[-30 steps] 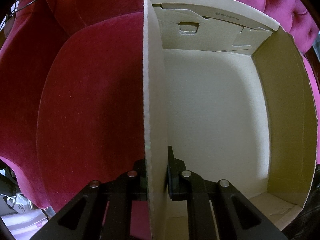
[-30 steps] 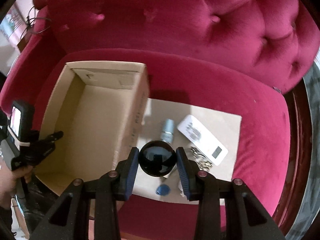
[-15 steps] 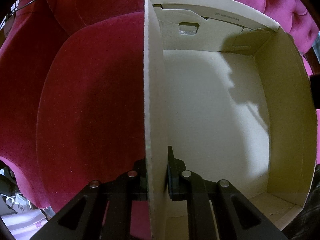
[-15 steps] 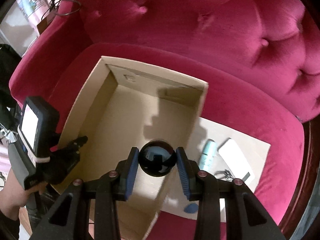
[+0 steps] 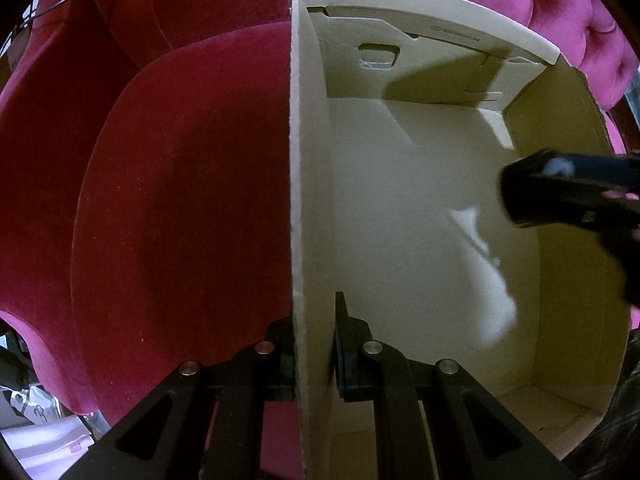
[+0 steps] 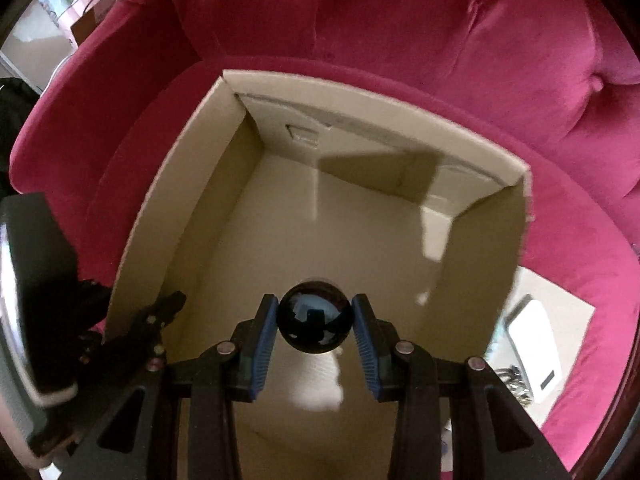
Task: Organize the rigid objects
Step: 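Carry the black knob into the box and open the right gripper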
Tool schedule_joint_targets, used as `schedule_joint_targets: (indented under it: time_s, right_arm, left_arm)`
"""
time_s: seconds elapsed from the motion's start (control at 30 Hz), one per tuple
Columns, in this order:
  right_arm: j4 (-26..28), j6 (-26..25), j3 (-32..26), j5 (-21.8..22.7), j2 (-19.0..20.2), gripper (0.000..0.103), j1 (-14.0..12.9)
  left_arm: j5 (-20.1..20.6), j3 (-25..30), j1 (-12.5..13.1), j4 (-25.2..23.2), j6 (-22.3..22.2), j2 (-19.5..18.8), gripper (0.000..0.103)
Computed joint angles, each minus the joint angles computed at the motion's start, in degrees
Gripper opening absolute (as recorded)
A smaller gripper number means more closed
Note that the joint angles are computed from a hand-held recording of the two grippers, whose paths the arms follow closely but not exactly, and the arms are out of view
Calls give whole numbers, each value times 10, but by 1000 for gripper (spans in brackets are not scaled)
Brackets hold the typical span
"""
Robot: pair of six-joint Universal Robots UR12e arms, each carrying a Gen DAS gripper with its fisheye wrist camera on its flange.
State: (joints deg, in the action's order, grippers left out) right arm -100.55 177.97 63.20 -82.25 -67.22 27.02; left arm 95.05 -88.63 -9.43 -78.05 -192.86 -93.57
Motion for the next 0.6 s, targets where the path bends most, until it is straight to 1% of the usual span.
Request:
schedule_joint_targets:
  time_s: [0.17,0.47,0.5,0.6]
  right_arm:
    - [-1,7,0,0,13,40,5]
    - [8,7,2,-8,23,41,10]
    - [12,5,-7,-7,31,41,9]
    - [16,5,-9,-8,33,41,9]
  left_arm:
    - [1,0,0,1,1,-1,13]
    - [-1,-1,0,2,0,0,13]
    - [-2,-1,1,2,0,0,13]
    - [-2,0,1,1,-1,0,13]
